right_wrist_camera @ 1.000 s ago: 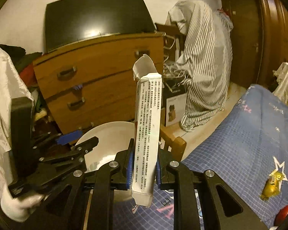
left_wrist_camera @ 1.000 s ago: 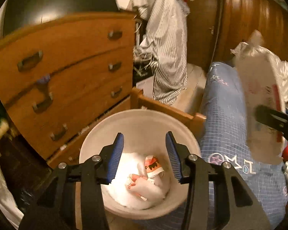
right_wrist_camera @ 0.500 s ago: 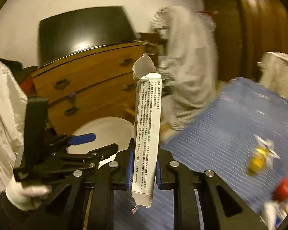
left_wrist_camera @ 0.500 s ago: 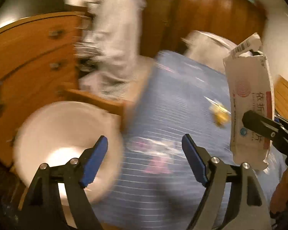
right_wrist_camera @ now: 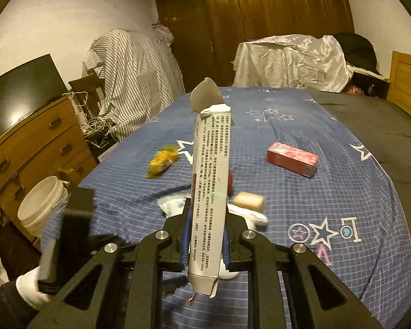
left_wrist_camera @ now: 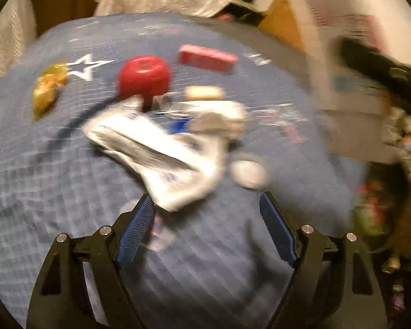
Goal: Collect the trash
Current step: 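Move the left tool back to the bed and grasp the white packaging, then carry the white packaging in the left tool and the medicine box in the right tool over the bucket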
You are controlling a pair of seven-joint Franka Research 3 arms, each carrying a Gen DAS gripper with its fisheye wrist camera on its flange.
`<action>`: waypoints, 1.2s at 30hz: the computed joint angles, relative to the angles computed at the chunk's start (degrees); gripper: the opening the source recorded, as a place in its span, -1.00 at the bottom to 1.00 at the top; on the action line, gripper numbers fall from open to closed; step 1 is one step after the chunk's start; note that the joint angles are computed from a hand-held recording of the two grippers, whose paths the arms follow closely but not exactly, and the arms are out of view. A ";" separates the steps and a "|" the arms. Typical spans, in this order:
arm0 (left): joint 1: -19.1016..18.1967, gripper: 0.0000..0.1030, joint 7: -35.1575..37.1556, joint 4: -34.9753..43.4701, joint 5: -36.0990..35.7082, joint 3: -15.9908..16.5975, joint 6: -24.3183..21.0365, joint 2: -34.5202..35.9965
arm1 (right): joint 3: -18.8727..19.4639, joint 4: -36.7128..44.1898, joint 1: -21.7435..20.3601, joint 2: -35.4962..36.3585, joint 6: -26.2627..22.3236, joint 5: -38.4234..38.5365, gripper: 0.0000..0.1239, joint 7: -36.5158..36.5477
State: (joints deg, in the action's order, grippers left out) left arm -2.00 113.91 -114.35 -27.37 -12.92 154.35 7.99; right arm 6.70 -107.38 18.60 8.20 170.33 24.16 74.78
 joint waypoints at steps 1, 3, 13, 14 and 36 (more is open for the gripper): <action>-0.13 0.49 -3.95 0.22 2.45 1.25 0.63 0.65 | 1.05 0.65 -1.07 0.68 -0.23 2.77 -0.68 -2.79; 1.23 0.49 -10.04 -0.53 5.32 3.51 1.38 0.34 | 3.19 1.54 -3.31 1.56 -0.69 9.51 -0.68 -9.51; 4.52 0.53 -5.13 -3.24 2.89 5.81 5.28 -6.29 | 4.68 13.34 -5.73 10.14 -6.99 18.47 -0.68 -18.59; 4.49 0.57 -1.53 -1.08 0.95 5.72 4.16 -4.95 | 4.68 14.02 -5.79 10.62 -7.60 18.63 -0.68 -18.84; 4.27 -0.34 -9.87 11.98 23.97 2.26 -1.33 9.25 | 1.98 17.54 -1.89 15.62 -5.51 7.91 -0.67 -8.98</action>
State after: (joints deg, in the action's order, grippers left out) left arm 2.27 104.04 -102.37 -3.40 -10.66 153.02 17.24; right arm 8.68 -89.84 16.71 23.82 164.82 32.06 65.80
